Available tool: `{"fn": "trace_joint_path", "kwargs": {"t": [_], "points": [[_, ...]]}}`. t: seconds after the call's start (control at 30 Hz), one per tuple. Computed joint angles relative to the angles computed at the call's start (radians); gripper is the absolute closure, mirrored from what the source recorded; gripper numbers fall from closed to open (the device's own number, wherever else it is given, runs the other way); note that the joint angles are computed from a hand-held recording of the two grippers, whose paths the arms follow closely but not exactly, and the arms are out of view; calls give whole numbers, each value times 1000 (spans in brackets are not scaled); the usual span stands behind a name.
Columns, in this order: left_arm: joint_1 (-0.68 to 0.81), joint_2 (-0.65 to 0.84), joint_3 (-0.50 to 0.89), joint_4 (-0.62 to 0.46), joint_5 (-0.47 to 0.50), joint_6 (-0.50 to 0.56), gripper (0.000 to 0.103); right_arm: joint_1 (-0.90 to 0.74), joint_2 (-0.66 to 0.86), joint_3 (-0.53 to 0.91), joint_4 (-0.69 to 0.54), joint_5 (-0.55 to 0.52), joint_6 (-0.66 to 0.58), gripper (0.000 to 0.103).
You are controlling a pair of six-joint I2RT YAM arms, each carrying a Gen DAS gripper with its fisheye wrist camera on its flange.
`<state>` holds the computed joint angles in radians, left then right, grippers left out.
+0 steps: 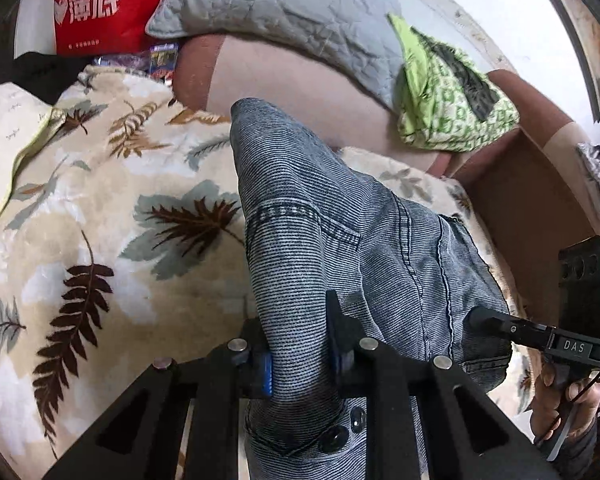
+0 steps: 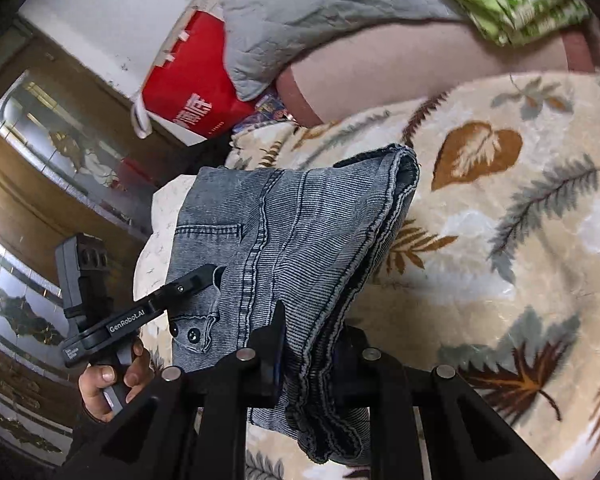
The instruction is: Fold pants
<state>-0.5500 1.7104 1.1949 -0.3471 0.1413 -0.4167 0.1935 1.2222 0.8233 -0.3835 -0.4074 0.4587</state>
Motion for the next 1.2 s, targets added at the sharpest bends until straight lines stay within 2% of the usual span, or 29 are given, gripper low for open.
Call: {"fn": "trace_joint_path", "kwargs": {"t": [0.17, 0.23, 0.3, 0.33, 0.37, 0.43, 0.47, 0.5, 0.67, 0.73, 0.77, 0.83, 0.87, 0.9, 0.93, 1.0, 1.1, 1.13, 1.2], "points": [[-1, 100, -10, 43, 1, -6, 81, -36, 124, -65, 123, -36, 15, 83], [1, 148, -4, 36, -7, -14, 77, -47, 183, -96, 178, -46, 23, 83], [-4, 169, -19, 58, -51, -36, 60, -54, 249, -121, 232, -41, 37, 80], [-5, 174, -32, 67, -78, -57, 36, -55, 271, -131, 249, -21, 37, 78], [-5, 172, -33, 51, -94, -77, 25, -60, 283, -136, 259, -16, 43, 72], [-3, 132, -67, 47, -93, -98, 25, -78, 275, -154, 265, -20, 51, 62], [-10, 91, -101, 55, -118, -97, 25, -77, 248, -164, 249, 5, 43, 54], [-28, 52, -126, 46, -170, -101, 25, -68, 197, -179, 222, 56, 37, 52], [-186, -153, -296, 61, -444, -122, 25, 21, -86, -313, 195, 194, 34, 52], [-231, -128, -296, 51, -511, -131, 25, 133, -123, -336, 188, 331, 41, 52], [-248, -81, -272, 24, -537, -145, 25, 201, -92, -335, 186, 438, 50, 51], [-262, 2, -248, 18, -544, -167, 25, 249, 61, -292, 175, 512, 65, 45], [-266, 9, -257, 36, -549, -178, 24, 252, 147, -301, 218, 515, 33, 43], [-267, 3, -259, 34, -553, -197, 24, 254, 183, -303, 241, 527, 50, 41], [-266, -16, -260, 18, -550, -208, 24, 250, 168, -309, 240, 538, 86, 40], [-266, -41, -260, 6, -535, -203, 24, 240, 93, -306, 181, 518, 81, 40], [-281, -77, -266, -1, -541, -202, 24, 275, -1, -291, 107, 577, 58, 39], [-292, -84, -269, 4, -550, -210, 24, 282, -30, -296, 107, 587, 64, 38], [-291, -59, -254, -4, -539, -205, 24, 295, 9, -287, 144, 608, 72, 29]]}}
